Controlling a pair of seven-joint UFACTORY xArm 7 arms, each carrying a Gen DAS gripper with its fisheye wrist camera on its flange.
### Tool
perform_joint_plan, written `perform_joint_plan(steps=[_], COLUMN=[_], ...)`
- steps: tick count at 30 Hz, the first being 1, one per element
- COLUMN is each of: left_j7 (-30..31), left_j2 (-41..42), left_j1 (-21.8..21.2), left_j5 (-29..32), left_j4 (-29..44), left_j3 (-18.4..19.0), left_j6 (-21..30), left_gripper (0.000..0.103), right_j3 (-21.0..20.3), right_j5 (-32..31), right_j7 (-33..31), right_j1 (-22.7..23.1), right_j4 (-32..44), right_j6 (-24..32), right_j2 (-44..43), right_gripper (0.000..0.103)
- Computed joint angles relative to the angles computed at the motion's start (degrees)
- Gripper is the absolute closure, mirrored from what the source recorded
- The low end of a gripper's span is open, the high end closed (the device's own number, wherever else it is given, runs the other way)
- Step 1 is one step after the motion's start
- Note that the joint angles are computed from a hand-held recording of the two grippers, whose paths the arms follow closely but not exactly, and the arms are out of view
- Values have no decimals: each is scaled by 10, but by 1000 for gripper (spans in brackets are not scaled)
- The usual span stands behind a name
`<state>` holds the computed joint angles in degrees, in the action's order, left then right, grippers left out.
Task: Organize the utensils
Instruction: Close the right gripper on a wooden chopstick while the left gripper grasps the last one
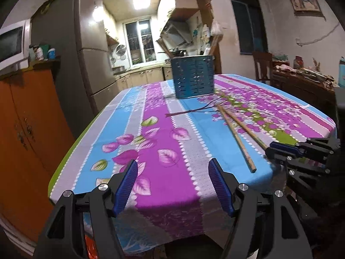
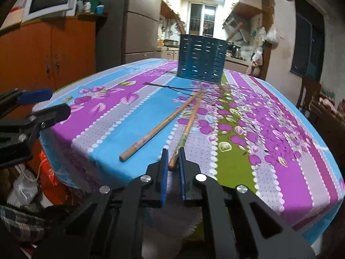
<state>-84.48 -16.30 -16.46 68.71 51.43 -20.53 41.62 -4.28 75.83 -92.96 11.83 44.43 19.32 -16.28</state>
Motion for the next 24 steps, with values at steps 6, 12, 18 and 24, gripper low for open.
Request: perform_joint_plan(steps=[6,12,18,24], left_j7=[24,29,37,27], left_j2=[35,97,150,160], left_j1=[-9,-33,-66,-85], left_j5=[31,73,74,84], left_j4=[22,66,101,109], left_j3=[9,17,50,67], left_j6=[-70,-89,-90,-89], left_gripper=[33,33,55,57], right_j3=[-8,-12,-19,-26], right_j5=[16,16,-7,-25], right_j7=[12,14,20,32], right_j1=[-13,-30,-49,-71], right_j4=[9,10,19,36], right_j6=[13,31,63,102], right_j2=[5,5,17,31], right_gripper=[97,98,98,98])
